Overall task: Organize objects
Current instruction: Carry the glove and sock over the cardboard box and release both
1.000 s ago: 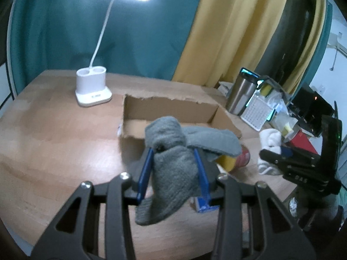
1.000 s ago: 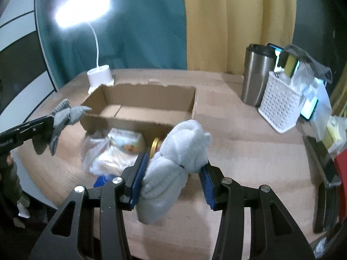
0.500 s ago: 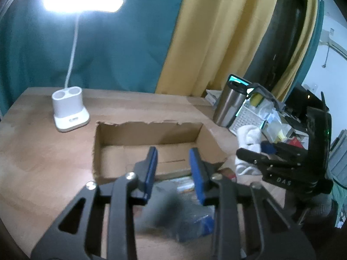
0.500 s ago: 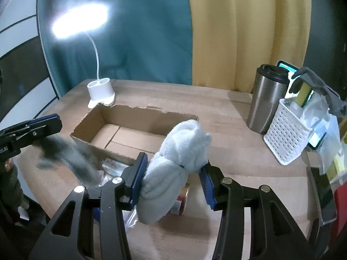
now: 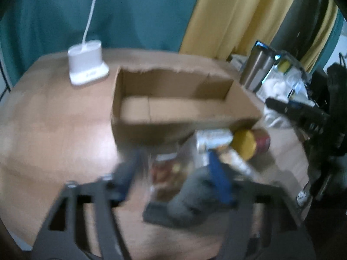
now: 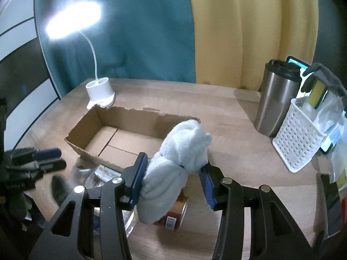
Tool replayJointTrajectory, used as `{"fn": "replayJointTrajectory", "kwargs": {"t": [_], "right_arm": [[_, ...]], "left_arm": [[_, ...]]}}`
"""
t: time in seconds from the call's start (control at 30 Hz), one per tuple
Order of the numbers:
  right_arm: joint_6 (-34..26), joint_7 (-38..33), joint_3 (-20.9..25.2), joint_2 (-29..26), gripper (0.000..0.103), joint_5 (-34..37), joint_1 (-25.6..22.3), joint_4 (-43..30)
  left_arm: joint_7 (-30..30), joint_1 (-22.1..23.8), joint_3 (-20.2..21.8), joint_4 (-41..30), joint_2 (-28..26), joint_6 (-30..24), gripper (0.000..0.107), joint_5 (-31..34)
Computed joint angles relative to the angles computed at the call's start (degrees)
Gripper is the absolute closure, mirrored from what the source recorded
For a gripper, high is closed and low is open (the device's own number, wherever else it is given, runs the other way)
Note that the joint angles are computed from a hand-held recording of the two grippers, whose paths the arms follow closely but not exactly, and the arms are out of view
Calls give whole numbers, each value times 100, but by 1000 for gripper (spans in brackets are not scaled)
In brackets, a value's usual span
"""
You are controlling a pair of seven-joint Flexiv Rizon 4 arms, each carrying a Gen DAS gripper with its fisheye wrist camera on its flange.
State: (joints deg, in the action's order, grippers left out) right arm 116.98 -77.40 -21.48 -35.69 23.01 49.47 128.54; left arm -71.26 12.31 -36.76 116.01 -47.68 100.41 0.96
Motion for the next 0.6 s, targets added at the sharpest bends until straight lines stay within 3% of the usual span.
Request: {"fn": "replayJointTrajectory", "kwargs": {"t": [0.07, 0.3, 0.6], "right_arm": [[7, 3, 47, 1, 54, -4, -25, 18], [-33, 73, -82, 32, 54, 118, 221, 167], [-42, 225, -573, 45, 54, 428, 815, 420]], "left_arm": [[-1, 247, -262, 90, -147, -29, 32, 35], [109, 460, -491, 302, -181, 71, 30, 240], [390, 1061, -1065, 602, -426, 261, 28, 816]]}}
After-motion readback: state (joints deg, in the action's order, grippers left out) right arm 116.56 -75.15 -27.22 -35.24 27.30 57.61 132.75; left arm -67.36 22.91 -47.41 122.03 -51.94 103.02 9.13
